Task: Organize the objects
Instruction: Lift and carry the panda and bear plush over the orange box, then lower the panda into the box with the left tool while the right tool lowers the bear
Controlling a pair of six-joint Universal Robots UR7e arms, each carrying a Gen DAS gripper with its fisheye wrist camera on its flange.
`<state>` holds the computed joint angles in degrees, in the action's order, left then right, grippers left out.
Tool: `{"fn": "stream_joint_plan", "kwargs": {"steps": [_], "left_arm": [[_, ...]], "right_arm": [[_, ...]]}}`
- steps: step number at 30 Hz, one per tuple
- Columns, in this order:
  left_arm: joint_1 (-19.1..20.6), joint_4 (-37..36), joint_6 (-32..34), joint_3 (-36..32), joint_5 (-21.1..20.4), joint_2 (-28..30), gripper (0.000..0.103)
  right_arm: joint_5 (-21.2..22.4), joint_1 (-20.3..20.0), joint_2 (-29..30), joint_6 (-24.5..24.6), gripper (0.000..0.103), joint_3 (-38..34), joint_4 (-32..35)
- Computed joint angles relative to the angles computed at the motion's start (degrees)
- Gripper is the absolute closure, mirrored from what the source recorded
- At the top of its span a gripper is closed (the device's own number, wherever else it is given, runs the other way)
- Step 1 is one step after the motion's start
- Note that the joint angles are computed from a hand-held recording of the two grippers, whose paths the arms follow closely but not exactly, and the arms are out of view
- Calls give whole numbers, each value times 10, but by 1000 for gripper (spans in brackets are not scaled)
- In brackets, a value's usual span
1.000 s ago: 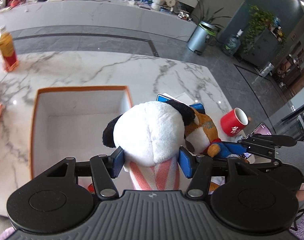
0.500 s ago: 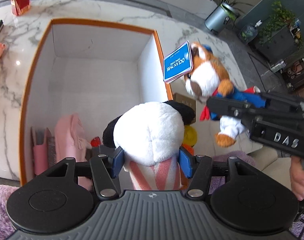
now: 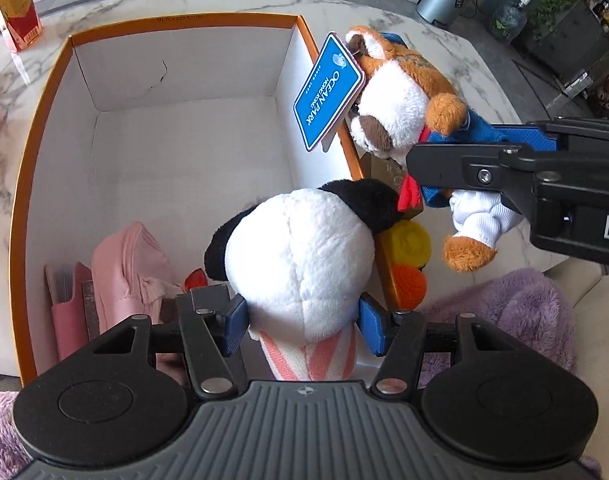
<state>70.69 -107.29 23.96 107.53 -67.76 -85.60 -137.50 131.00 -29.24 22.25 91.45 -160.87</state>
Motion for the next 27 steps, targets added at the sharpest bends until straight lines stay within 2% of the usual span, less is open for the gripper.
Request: {"fn": "stream_joint_plan", "kwargs": {"steps": [7,11,18,22,27], "left_arm": [[-17,51,2,-5,54,13,34],[-17,80,-15,-19,63,30,31],[-2,117,-11,-43,44,30,29],[1,129,13,-53,35,21,29],[7,92,76,-62,6,7,39]], "right_arm": [[19,-6,-4,5,63,10,-7],[25,-5,-2,-3,63,10,-18],[26,-7,-2,-2,63,9,-15],[30,-9,-1,-5,63,8,-20],[30,-10,-1,-12,63,6,-23]]}}
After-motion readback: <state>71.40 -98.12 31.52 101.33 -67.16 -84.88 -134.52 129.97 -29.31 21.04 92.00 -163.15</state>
